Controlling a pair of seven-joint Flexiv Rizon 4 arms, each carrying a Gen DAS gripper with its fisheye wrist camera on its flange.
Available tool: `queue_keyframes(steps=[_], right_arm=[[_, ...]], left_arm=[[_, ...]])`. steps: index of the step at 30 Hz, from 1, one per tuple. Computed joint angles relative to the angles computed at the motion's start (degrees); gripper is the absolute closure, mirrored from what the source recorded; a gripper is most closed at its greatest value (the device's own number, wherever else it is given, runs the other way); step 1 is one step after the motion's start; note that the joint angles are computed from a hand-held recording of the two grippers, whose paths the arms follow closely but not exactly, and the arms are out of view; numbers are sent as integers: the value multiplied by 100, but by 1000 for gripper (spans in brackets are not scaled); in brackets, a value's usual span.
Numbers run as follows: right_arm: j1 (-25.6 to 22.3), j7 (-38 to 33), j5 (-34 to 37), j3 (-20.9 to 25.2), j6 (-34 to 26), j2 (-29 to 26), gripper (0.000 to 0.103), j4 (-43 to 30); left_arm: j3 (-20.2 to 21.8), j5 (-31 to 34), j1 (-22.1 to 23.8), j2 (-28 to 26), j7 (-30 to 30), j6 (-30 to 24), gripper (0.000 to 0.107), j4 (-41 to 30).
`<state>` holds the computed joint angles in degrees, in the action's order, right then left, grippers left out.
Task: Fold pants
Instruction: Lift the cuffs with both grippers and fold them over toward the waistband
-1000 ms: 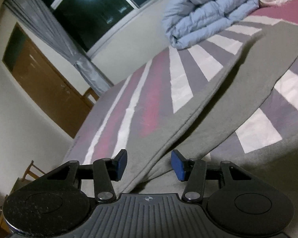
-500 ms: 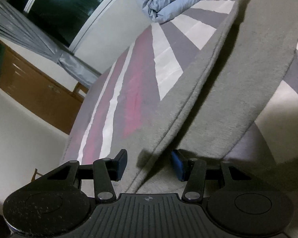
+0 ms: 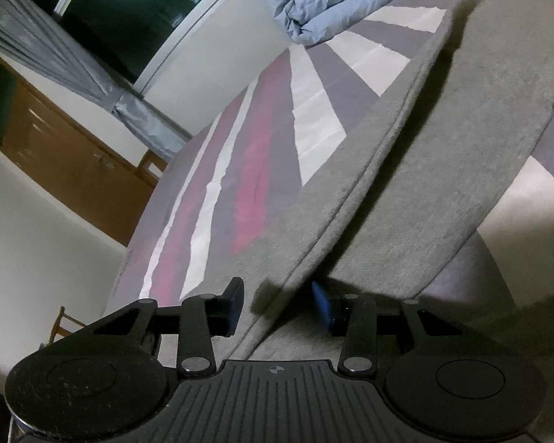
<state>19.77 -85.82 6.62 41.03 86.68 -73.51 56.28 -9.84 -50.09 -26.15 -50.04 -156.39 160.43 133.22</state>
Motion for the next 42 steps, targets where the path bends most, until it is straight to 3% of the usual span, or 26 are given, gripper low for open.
queue_keyframes(steps=[1,2,4,7,11,15,18,20,23,26,31,34,36,38,42], right_arm=[[28,23,-18,-28,-59,-23,70,-75],[32,-13,-53,23,-202,-75,99,-196],[-73,-440,-57,359,-432,-193,98,-360],[-273,-1127,88,571,-116,27,98,25],[-840,-1948,-2,1188,712,441,98,1173],[-1437,-2401,-313,1734,1671,765,98,2682],[-1386,-2341,-256,1454,2185,1059,98,3542],[-971,-2144,-58,871,2171,1260,98,3726],[-547,-1550,189,259,1804,1327,98,3637],[-545,-1328,41,246,1972,1380,98,3753],[-749,-1231,-410,487,2618,1632,98,4299],[-714,-1136,-579,351,2761,1716,98,4604],[-441,-864,-483,-30,2365,1767,98,4551],[-273,-625,-504,-211,2260,1664,98,4475],[-452,-432,-823,3,2808,1671,98,4726]], left_arm=[[39,58,45,-16,-31,23,86,-33],[69,74,56,-19,2,47,88,-52],[104,230,120,4,26,85,92,-30],[265,808,317,115,178,185,93,113],[464,1575,683,481,554,297,93,463],[491,1853,805,880,965,312,93,890],[387,2023,879,839,877,93,93,1293],[332,2343,1025,614,632,-150,94,1414],[453,2627,1052,199,153,417,95,1426],[482,2360,872,479,481,272,95,1467],[605,2205,697,845,901,507,94,1644],[491,2313,860,1087,1285,-270,94,1695],[489,2614,1064,1007,1296,-698,94,1638],[543,2828,1163,929,993,-489,95,1676],[670,2380,773,1231,1262,-411,95,1776]])
